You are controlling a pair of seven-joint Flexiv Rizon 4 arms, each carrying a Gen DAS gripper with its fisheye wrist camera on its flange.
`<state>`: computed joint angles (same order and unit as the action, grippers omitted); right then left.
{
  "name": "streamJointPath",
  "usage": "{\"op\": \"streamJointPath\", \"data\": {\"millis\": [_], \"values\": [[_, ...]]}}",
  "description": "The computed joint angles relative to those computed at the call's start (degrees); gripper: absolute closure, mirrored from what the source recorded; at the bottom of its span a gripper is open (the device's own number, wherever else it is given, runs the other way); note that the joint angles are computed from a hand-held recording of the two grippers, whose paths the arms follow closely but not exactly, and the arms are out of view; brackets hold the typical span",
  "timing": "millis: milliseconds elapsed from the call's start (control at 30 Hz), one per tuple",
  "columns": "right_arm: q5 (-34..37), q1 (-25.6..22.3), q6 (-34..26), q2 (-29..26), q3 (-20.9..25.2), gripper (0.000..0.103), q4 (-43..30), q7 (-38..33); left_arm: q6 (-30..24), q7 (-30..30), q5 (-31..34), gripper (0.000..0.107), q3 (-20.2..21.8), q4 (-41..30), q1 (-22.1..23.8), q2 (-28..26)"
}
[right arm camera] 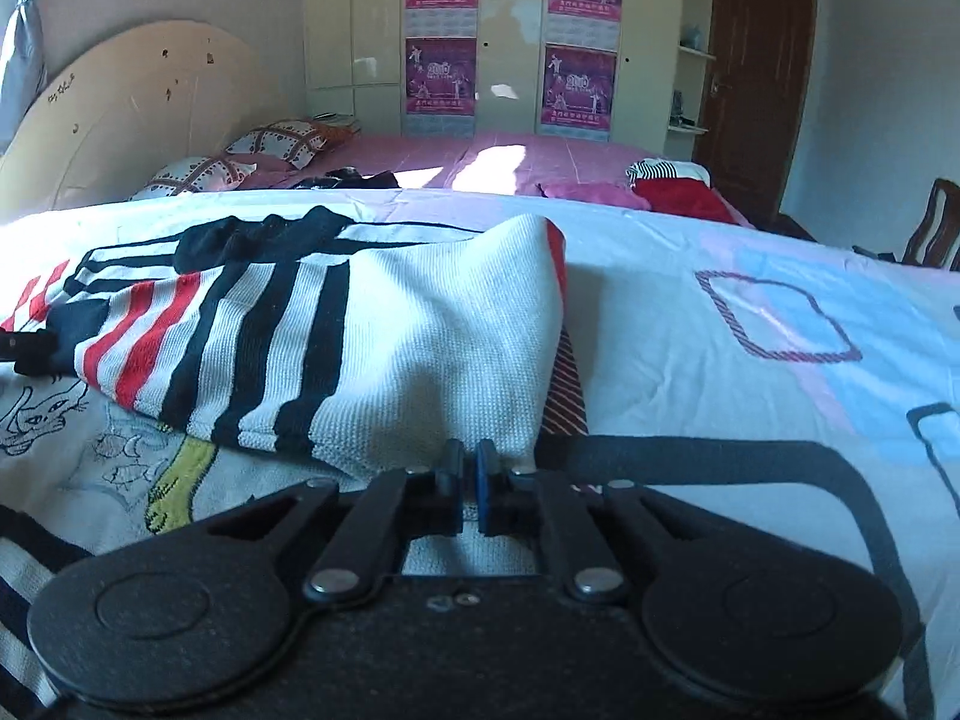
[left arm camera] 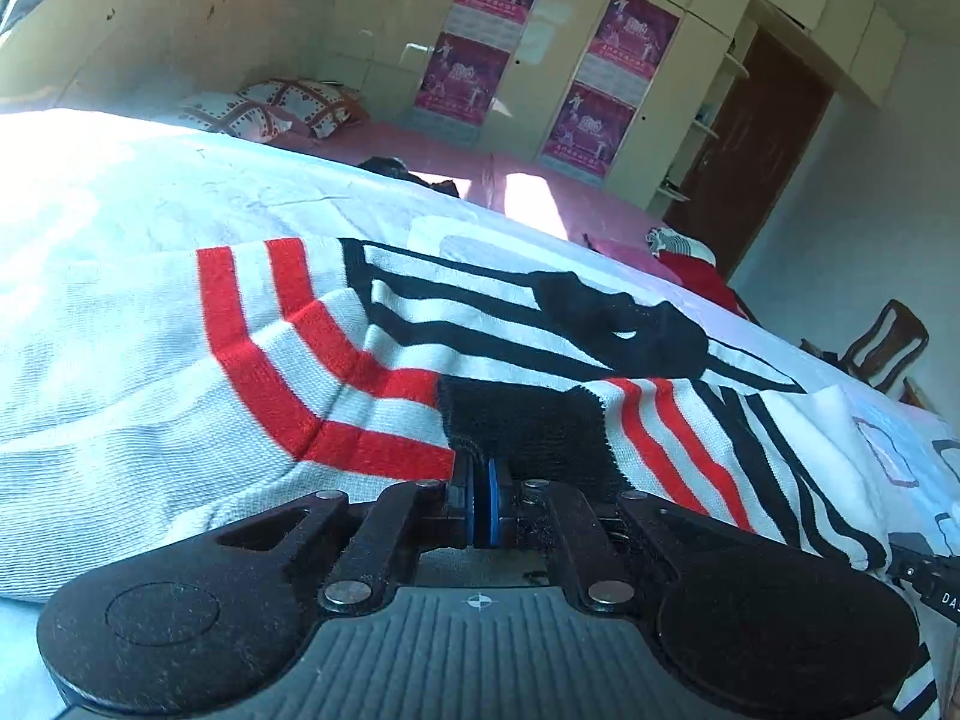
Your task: Fold small clothes
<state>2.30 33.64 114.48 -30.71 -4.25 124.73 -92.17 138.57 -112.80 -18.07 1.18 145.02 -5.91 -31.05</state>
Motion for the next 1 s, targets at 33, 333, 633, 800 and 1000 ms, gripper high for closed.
{"op": "streamJointPath", "data": {"millis": [33, 333, 633, 800, 1000], "values": [[-3.6, -1.8, 2.1, 0.1, 0.6, 0.095, 0.8, 3.5, -0.1, 0.9, -4.4, 0.103, 1.0, 0.9, -2.7, 0.9], [-6.0, -10.6, 1.2, -5.5, 6.8, 0.095, -10.2, 7.5, -0.7, 7.1, 3.8, 0.103, -0.6, -5.3, 1.4, 0.3], [-9.9, -10.2, -3.7, -8.2, 2.9, 0.084, -15.6, 10.1, -5.4, 15.5, -6.9, 0.103, 3.1, -4.5, -5.4, 1.5], [-13.0, -15.1, -0.2, -5.9, 8.6, 0.084, -11.3, 10.4, -5.7, 7.7, -2.3, 0.097, 0.1, 0.2, 0.6, 4.7], [-16.7, -19.4, 3.1, -2.1, 13.2, 0.086, -3.7, 12.6, -7.8, 3.2, 1.2, 0.047, -0.6, 0.1, 2.6, 4.3]]}}
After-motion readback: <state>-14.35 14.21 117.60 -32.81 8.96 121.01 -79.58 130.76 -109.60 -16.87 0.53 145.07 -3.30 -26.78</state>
